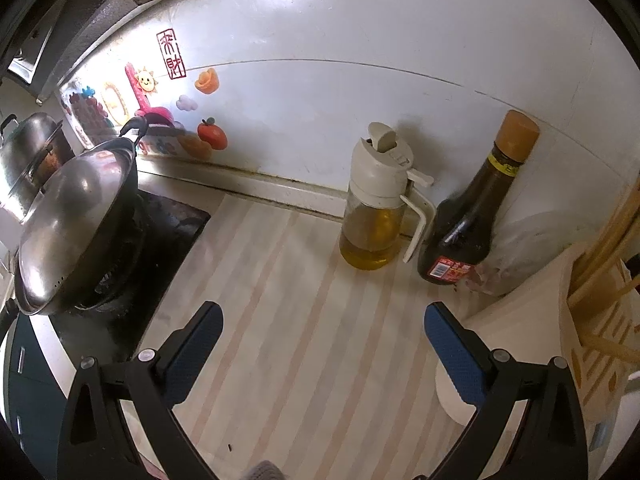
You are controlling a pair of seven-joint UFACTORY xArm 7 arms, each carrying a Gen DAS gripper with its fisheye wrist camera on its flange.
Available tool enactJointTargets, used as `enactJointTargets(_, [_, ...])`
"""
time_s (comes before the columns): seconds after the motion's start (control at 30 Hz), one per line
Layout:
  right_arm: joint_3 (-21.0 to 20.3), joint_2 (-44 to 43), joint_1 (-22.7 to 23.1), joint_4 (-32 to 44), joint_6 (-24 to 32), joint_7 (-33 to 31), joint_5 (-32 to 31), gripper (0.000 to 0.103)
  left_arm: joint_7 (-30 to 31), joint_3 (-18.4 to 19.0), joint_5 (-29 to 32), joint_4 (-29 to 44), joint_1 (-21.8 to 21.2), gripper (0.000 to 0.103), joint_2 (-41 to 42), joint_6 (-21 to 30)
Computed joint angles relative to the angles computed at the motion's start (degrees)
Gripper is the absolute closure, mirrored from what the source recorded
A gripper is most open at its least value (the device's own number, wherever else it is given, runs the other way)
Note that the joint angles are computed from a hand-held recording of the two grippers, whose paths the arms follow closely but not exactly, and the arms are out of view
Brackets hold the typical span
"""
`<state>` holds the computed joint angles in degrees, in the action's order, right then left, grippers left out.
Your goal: Organize utensils
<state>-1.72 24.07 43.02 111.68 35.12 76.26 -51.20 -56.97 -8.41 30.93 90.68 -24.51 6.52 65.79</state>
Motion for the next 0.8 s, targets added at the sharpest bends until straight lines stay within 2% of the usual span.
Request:
enactJointTargets(0.13, [3.33, 1.46, -1.74, 2.11, 2.39, -8.98, 8.20, 0.094, 0.00, -0.47, 0.26, -2.05, -0.01, 0.000, -2.10, -0.69])
enactJointTargets(0.2, [4.53, 0.20, -2.78, 0.60, 3.30, -12.23, 13.49, 0.072, 0.20, -0.90, 0.22, -2.81, 0.09, 0.000, -3.18, -0.83])
enactJointTargets(0.23, [4.52, -0.10, -2.64, 0.26, 3.61, -12.36, 14.68, 0.050, 0.35, -1.18, 0.47, -3.51, 0.07, 0.000, -4.17, -1.09])
enactJointTargets(0.27, [4.56, -1.54, -2.80, -1.63, 2.91, -11.90, 15.81, 0.038, 0.60, -1.49, 0.65, -3.96, 0.13, 0.000, -4.88, -1.24])
enactJointTargets(0.43, [4.56, -8.84, -1.87, -9.36, 5.31, -5.53, 13.18, 0.037, 1.84, -3.52, 0.02, -6.27, 0.17, 0.000, -8.37, -2.41])
enactJointTargets(0.57, [7.32, -17.99, -2.88, -19.32, 12.06, -0.85, 11.96, 0.037, 1.47, -6.24, -0.32, -10.12, -0.89, 0.000, -11.60, -3.34])
enactJointTargets(0.7, [10.21, -28.62, -5.46, -32.88, 17.82, 0.66, 17.94, 0.037, 0.26, -9.20, -3.79, -13.55, -3.13, 0.000, -11.59, -3.16])
enactJointTargets(0.8, [11.03, -36.36, -7.11, -44.15, 18.71, 0.04, 24.62, 0.037, -1.51, -10.84, -5.49, -13.84, -5.87, 0.000, -8.64, -1.79])
